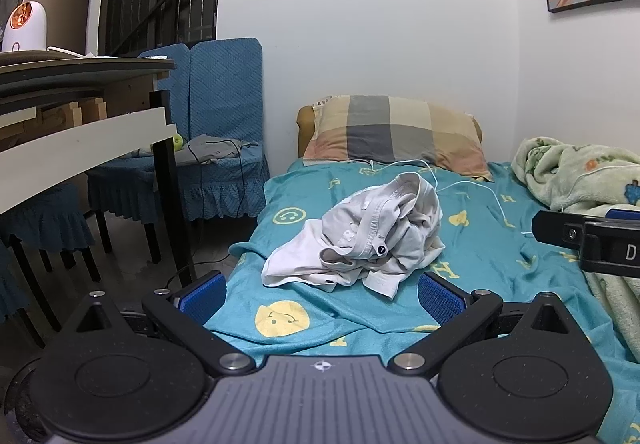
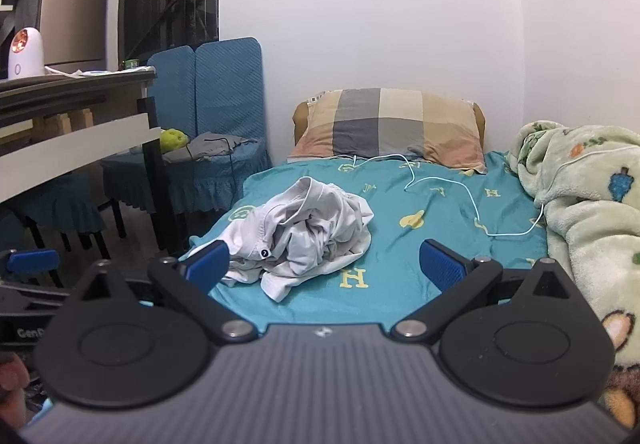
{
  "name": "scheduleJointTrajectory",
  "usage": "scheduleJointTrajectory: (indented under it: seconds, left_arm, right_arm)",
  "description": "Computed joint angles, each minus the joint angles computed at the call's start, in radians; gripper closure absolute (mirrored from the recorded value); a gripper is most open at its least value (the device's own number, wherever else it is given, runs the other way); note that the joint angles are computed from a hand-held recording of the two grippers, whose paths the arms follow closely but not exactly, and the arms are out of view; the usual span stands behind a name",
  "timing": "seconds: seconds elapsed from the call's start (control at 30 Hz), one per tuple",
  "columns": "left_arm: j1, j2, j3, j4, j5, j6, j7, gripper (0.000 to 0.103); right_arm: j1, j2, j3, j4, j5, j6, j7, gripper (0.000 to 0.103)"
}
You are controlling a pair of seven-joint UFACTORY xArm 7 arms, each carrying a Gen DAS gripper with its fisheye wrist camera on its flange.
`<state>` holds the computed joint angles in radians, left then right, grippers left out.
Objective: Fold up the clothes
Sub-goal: 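Move both tools toward the crumpled white T-shirt on the bed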
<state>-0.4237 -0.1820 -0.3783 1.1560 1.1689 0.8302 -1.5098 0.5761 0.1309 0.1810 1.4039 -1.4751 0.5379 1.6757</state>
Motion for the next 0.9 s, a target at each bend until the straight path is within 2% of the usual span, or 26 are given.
scheduleJointTrajectory:
  seconds: [0.2, 0.43, 0.5, 0.9]
  left_arm:
    - [0.005, 0.023, 0.003, 0.013, 0.012, -0.009, -0.008, 0.000]
    - [-0.033, 0.094, 0.027, 0.054, 0.055, 0.012, -0.022, 0.000]
    - [-0.045, 0.054, 0.036, 0.027, 0.037, 0.010, -0.006, 0.000]
    - [-0.024, 0.040, 0.035, 0.011, 0.015, -0.033, -0.021, 0.000]
  right_arm:
    - [0.009, -0.012, 0.009, -0.006, -0.017, 0.029, -0.014, 0.000]
    - [-0.003, -0.001, -0.007, 0.000, -0.016, 0.001, 0.023, 0.000]
    - [-0.001, 0.005, -0.004, 0.004, -0.022, 0.006, 0.029, 0.000]
    - [-0.004, 0.004, -0.005, 0.001, -0.009, -0.004, 0.041, 0.000]
